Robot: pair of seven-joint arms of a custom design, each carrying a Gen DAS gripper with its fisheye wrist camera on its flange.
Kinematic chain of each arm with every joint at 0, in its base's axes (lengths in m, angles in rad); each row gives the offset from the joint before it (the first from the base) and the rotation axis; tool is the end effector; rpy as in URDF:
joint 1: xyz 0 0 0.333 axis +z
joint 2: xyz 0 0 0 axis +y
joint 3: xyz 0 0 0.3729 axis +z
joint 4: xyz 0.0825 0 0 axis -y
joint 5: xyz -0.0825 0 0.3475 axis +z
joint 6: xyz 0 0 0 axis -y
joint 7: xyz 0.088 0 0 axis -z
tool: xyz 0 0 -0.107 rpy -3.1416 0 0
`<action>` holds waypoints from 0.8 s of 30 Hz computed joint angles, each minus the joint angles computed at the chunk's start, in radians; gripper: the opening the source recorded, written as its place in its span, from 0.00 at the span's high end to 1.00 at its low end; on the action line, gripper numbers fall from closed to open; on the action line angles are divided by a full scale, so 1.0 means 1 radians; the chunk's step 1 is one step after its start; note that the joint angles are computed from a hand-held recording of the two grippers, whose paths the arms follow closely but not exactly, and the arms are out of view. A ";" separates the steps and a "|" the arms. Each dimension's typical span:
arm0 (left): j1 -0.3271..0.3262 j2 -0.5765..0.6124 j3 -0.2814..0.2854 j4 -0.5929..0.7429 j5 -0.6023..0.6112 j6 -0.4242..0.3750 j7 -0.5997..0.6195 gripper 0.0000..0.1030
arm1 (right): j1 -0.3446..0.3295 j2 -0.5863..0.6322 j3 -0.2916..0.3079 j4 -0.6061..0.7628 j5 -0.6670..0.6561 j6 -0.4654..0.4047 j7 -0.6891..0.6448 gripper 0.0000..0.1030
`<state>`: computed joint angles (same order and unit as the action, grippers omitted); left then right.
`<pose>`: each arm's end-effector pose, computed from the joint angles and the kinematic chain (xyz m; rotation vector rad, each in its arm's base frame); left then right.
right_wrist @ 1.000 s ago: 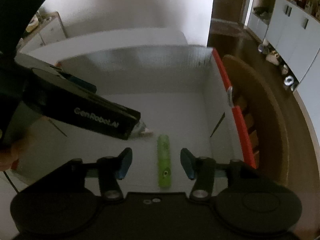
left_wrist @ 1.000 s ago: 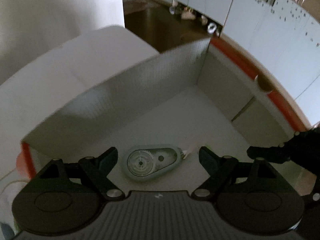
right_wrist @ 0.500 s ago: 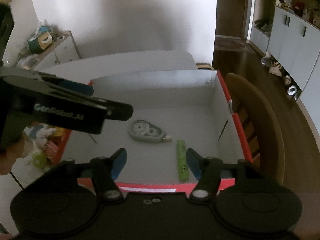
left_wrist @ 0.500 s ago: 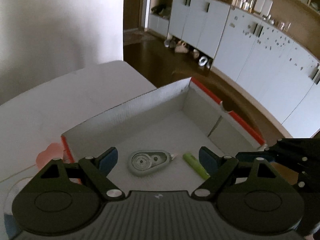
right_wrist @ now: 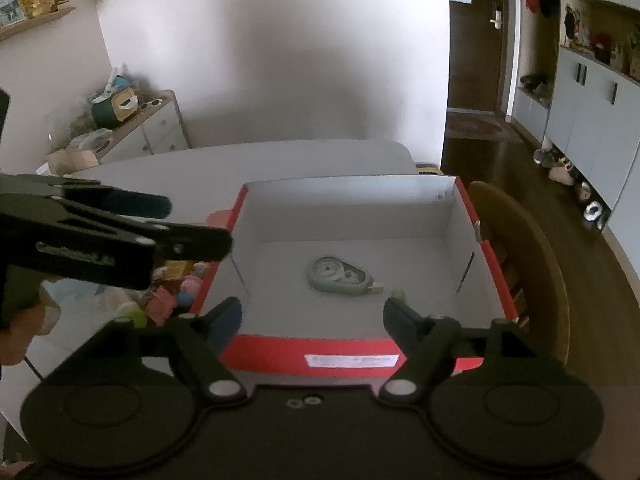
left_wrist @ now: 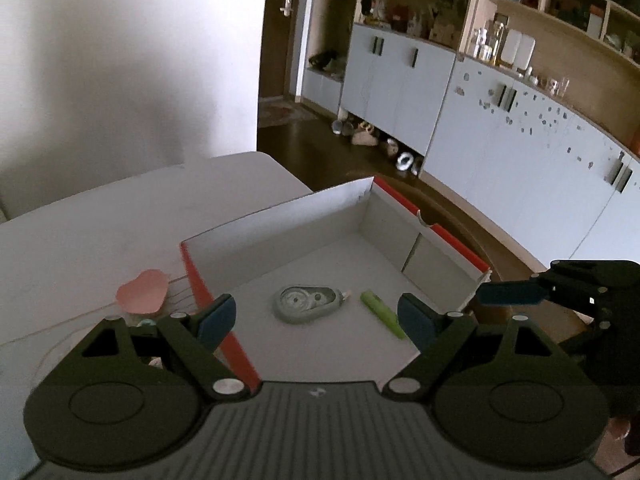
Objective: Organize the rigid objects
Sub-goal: 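Move both tools back over the pile of items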
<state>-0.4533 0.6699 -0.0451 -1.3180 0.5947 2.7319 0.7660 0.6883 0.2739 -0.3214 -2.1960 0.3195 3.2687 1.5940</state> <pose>0.6823 -0.3821 0.4846 -1.6530 1.8845 -0.8768 0.5600 0.1985 0.4445 -1.7434 1.6462 -0.5602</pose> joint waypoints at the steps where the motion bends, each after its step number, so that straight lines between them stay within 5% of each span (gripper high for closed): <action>1: -0.013 -0.021 0.021 -0.036 0.018 0.019 -0.034 0.14 | 0.014 -0.001 -0.007 -0.005 0.003 0.006 0.004 0.23; 6: -0.063 -0.123 0.105 -0.203 0.154 0.106 -0.231 0.14 | 0.026 -0.019 0.028 -0.036 0.041 0.048 -0.019 0.19; 11: -0.104 -0.206 0.162 -0.324 0.340 0.118 -0.440 0.12 | -0.050 -0.025 0.150 -0.048 0.082 0.098 -0.049 0.14; 13: -0.106 -0.238 0.168 -0.372 0.399 0.118 -0.509 0.12 | 0.002 -0.017 0.116 -0.043 0.138 0.110 -0.081 0.11; 24: -0.022 -0.342 0.142 -0.570 0.640 0.161 -0.813 0.12 | -0.008 0.026 0.213 -0.011 0.292 0.189 -0.177 0.00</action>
